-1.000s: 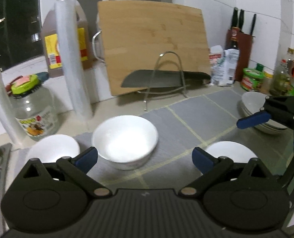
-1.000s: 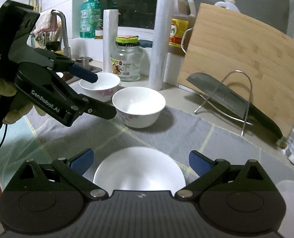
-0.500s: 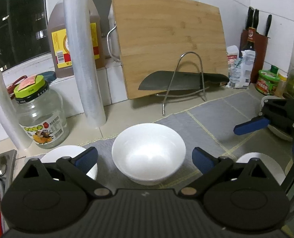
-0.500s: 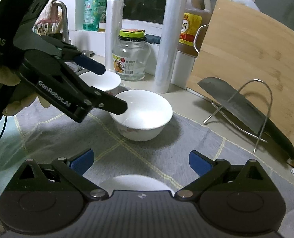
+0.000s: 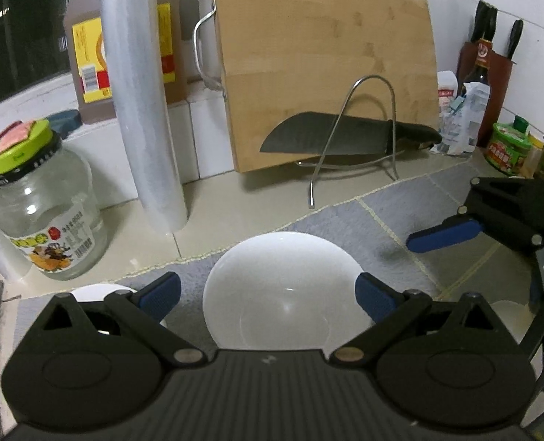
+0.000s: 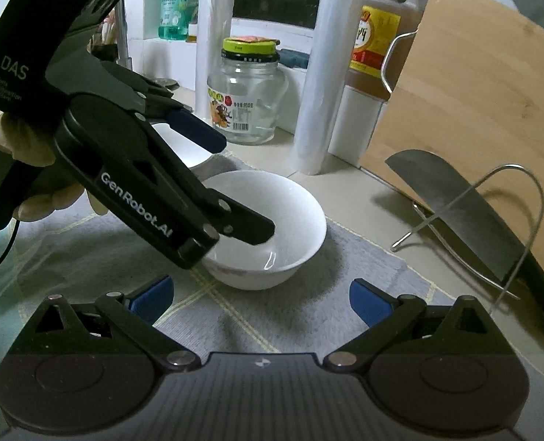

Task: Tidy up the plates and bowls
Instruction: 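Carry the held white bowl with the left gripper over another white bowl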

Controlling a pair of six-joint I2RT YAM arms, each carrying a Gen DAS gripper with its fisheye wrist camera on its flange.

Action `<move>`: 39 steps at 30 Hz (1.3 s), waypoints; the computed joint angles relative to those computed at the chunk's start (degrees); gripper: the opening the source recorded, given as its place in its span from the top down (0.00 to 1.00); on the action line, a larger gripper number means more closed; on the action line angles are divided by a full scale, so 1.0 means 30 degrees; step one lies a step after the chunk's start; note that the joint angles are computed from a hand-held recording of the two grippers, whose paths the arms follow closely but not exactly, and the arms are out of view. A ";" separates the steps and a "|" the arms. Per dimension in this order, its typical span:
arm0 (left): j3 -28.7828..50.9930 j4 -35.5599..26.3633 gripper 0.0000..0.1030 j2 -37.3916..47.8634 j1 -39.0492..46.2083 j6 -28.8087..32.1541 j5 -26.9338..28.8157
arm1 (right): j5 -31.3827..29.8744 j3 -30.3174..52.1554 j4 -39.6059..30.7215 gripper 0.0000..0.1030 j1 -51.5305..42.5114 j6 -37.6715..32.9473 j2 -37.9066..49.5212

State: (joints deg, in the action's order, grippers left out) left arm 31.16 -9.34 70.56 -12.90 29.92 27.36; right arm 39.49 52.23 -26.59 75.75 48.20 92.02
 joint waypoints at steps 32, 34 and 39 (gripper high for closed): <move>0.2143 -0.0262 0.17 0.4015 -0.0391 0.0407 0.0403 | -0.2944 -0.0311 0.3487 0.17 -0.2867 -0.3938 0.1109; 0.2201 -0.0326 0.17 0.4077 -0.0374 0.0427 0.0490 | -0.2877 -0.0167 0.3325 0.18 -0.2837 -0.3986 0.1168; 0.2248 -0.0457 0.17 0.4065 -0.0283 0.0438 0.0638 | -0.2730 0.0021 0.3138 0.18 -0.2752 -0.4029 0.1228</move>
State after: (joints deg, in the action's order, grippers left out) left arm 37.90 -10.71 82.75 -13.75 31.23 29.28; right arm 31.30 52.29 -17.17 67.49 36.11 95.70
